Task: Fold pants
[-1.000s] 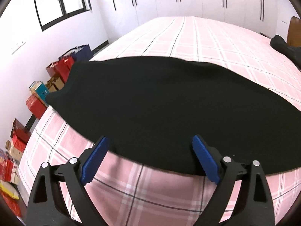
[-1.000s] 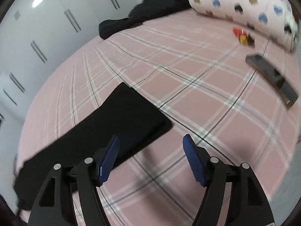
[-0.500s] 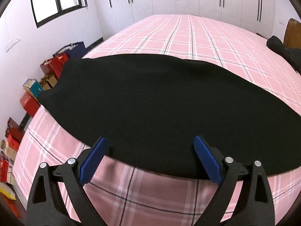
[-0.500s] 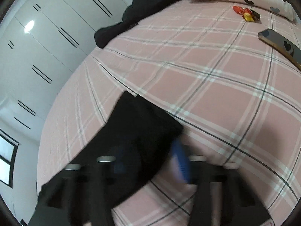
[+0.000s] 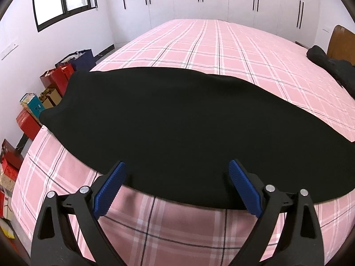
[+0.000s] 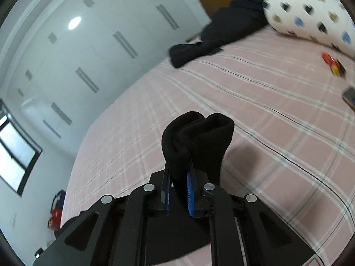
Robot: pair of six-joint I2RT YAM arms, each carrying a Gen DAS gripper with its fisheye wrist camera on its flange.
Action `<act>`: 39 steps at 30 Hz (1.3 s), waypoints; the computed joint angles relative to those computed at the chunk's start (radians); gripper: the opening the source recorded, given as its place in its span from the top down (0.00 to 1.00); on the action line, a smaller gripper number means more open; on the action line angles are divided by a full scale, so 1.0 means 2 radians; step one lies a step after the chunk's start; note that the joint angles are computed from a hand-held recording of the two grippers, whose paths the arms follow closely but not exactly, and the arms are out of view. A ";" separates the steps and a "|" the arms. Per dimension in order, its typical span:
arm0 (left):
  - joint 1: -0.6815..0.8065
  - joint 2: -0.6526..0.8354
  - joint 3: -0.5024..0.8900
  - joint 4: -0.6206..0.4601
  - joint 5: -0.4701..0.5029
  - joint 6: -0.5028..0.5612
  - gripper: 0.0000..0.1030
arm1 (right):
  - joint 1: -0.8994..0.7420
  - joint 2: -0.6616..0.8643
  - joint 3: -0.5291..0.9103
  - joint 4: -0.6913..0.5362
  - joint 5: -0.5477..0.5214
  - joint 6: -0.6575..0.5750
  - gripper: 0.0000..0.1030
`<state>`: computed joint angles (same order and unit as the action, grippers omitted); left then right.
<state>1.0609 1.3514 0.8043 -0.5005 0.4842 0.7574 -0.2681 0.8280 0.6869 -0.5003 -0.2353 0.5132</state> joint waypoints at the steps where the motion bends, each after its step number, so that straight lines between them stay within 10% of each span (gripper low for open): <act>1: 0.000 0.000 0.000 -0.001 0.001 0.000 0.11 | 0.014 0.002 0.008 -0.004 0.012 0.001 0.89; 17: -0.029 0.001 0.004 -0.041 0.004 0.014 0.11 | 0.400 0.154 0.107 0.047 0.188 0.059 0.90; 29: -0.035 0.041 0.038 -0.055 -0.011 0.001 0.11 | 0.531 0.404 0.215 0.080 0.171 0.027 0.89; 32: -0.027 0.055 0.054 -0.058 -0.006 -0.007 0.11 | 0.540 0.437 0.216 0.081 0.155 0.026 0.81; 36: -0.017 0.078 0.077 -0.060 -0.006 -0.025 0.11 | 0.570 0.397 0.182 0.091 0.186 0.026 0.33; 39: -0.013 0.098 0.097 -0.064 -0.010 -0.042 0.11 | 0.592 0.349 0.155 0.101 0.206 0.035 0.33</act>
